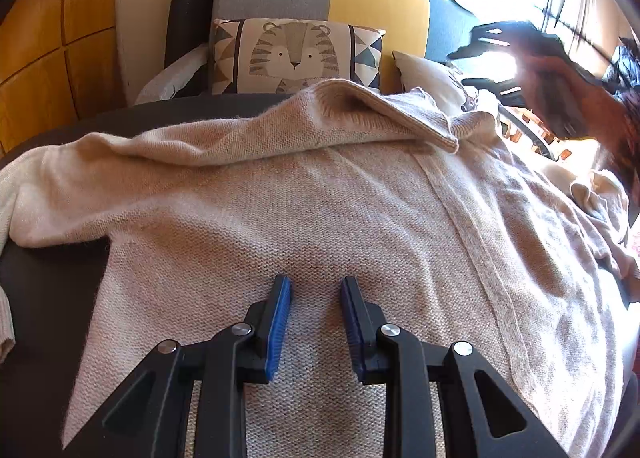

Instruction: Fold clothes

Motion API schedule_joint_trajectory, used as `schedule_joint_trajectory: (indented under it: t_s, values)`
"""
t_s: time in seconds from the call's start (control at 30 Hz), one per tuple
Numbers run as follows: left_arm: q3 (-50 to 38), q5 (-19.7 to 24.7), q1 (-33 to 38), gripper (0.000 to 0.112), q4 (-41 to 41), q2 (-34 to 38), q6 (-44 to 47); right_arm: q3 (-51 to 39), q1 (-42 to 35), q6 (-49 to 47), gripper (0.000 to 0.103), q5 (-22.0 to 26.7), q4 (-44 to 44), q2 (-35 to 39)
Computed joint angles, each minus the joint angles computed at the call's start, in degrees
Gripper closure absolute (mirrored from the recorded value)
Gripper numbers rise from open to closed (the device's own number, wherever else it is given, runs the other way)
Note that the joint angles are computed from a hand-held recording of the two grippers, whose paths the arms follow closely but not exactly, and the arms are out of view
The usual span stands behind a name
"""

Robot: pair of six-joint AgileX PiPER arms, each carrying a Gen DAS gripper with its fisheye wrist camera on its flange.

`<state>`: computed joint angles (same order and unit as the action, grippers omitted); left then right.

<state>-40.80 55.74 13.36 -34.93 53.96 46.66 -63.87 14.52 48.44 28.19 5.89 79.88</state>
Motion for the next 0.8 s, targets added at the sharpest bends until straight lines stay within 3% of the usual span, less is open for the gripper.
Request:
schedule_joint_trajectory:
  t_s: [0.1, 0.2, 0.33, 0.37, 0.4, 0.53, 0.63, 0.7, 0.77, 0.8]
  values:
    - [0.3, 0.3, 0.5, 0.086, -0.5, -0.1, 0.5, -1.8, 4.8, -11.5, 0.057, 8.6, 4.2, -0.3]
    - [0.5, 0.4, 0.6, 0.086, -0.6, -0.3, 0.6, -4.9, 10.5, -14.4, 0.057, 17.1, 5.3, 3.7]
    - [0.7, 0.8, 1.3, 0.086, -1.3, 0.0, 1.4, -3.8, 14.4, -11.2, 0.060, 16.2, 6.1, 7.5]
    - [0.6, 0.9, 1.5, 0.086, -1.7, 0.3, 1.8, -4.5, 15.2, -9.8, 0.067, 16.4, 4.1, 8.3]
    - [0.6, 0.9, 1.6, 0.086, -1.8, 0.5, 2.0, -5.8, 15.6, -10.8, 0.099, 16.5, 3.9, 8.7]
    - [1.0, 0.5, 1.9, 0.086, -2.4, 0.7, 3.0, -15.9, 13.5, -14.5, 0.099, 20.2, 6.6, 12.5]
    - [1.6, 0.1, 2.0, 0.086, -2.7, 0.4, 3.3, -21.6, 12.5, -12.0, 0.098, 16.8, 5.8, 15.5]
    - [1.8, 0.4, 2.4, 0.086, -3.2, 0.5, 3.8, -20.4, 11.9, -11.3, 0.094, 8.3, 7.2, 15.9]
    - [2.2, 0.7, 2.9, 0.086, -4.0, 0.6, 4.6, -20.0, 11.6, -9.6, 0.075, 3.2, 7.4, 16.6]
    - [2.2, 0.8, 3.2, 0.086, -4.3, 0.9, 5.0, -20.2, 11.6, -8.1, 0.055, 2.8, 6.7, 16.8]
